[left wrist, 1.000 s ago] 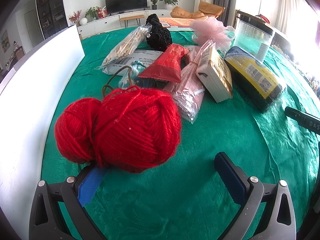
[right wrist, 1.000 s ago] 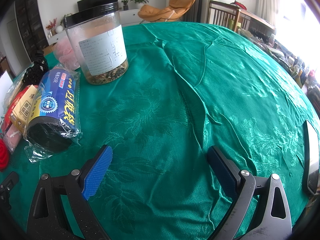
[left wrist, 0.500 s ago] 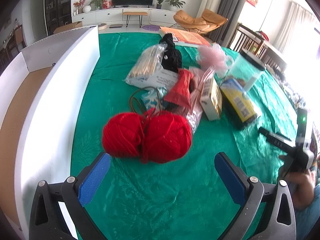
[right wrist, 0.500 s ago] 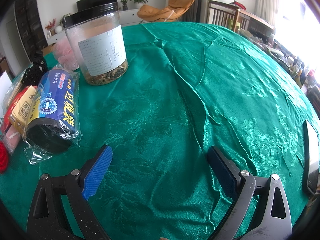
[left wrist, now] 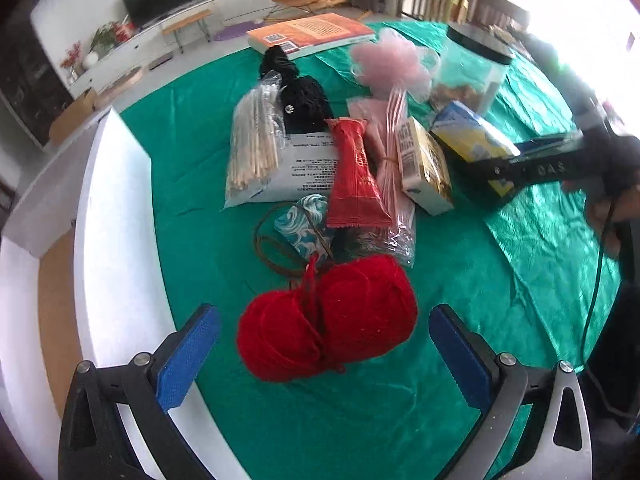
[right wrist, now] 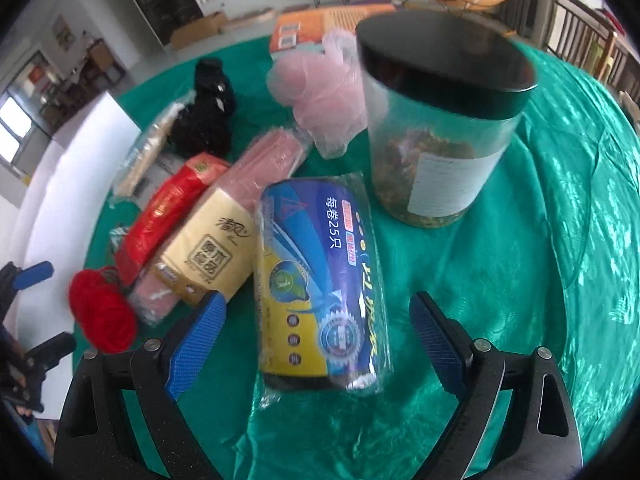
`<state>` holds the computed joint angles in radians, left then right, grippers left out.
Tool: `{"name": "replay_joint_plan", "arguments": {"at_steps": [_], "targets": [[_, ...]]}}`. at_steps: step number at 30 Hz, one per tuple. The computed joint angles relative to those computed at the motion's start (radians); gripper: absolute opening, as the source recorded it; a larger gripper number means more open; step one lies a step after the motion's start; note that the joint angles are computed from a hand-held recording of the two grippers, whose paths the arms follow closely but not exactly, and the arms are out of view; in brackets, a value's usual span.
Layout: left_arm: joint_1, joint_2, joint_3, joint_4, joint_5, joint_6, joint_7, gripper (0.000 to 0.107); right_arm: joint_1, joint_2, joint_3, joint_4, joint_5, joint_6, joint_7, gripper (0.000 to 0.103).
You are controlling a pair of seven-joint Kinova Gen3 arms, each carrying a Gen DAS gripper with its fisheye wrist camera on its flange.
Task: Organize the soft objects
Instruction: 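Grasp the red yarn ball with the left tool while the right tool grasps the blue-yellow roll, then carry both items over the white box and release them onto its floor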
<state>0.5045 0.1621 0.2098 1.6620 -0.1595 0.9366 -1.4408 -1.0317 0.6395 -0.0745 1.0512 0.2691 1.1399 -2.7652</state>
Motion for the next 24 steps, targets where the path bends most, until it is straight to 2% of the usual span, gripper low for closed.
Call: {"name": "replay_joint_plan", "arguments": {"at_steps": [1,2,4,9,11,12,13,15,16,18,21,24], "targets": [[0.034,0.012,-0.011,-0.014,-0.031,0.011,-0.033,0.103,0.013,0.006,-0.013,-0.003,-0.014,0.002,0.004,0.064],[0.069,0.027,-0.028,-0.024,-0.054,0.011,-0.074,0.103,0.008,-0.005,-0.010,0.013,-0.013,-0.006,-0.008,0.057],[0.131,0.063,-0.068,-0.040,-0.075,0.011,-0.155,0.103,-0.016,-0.046,0.000,0.085,0.002,-0.029,-0.041,0.056],[0.337,0.183,-0.297,-0.116,-0.038,0.144,-0.322,0.103,-0.063,-0.208,-0.008,0.313,0.072,-0.082,-0.211,0.055],[0.416,0.182,-0.390,-0.097,-0.017,0.132,-0.344,0.100,-0.061,-0.270,-0.017,0.381,0.102,-0.092,-0.278,0.055],[0.455,0.173,-0.436,-0.088,-0.010,0.118,-0.330,0.084,-0.058,-0.295,-0.019,0.405,0.119,-0.094,-0.311,0.055],[0.491,0.164,-0.482,-0.084,-0.006,0.102,-0.302,0.072,-0.056,-0.315,-0.020,0.419,0.140,-0.089,-0.341,0.055],[0.539,0.133,-0.575,-0.073,0.051,0.078,-0.244,0.059,-0.048,-0.340,-0.021,0.416,0.187,-0.052,-0.386,0.055],[0.540,0.107,-0.602,-0.063,0.091,0.065,-0.223,0.058,-0.042,-0.348,-0.029,0.416,0.219,-0.040,-0.425,0.055],[0.492,0.040,-0.602,-0.033,0.173,0.040,-0.204,0.056,-0.052,-0.370,-0.021,0.423,0.278,-0.027,-0.501,0.055],[0.353,-0.099,-0.525,0.022,0.295,0.006,-0.201,0.057,-0.064,-0.379,-0.033,0.390,0.366,0.060,-0.571,0.055],[0.225,-0.236,-0.473,0.075,0.398,-0.020,-0.225,0.057,-0.066,-0.369,-0.070,0.317,0.417,0.142,-0.544,0.055]]}}
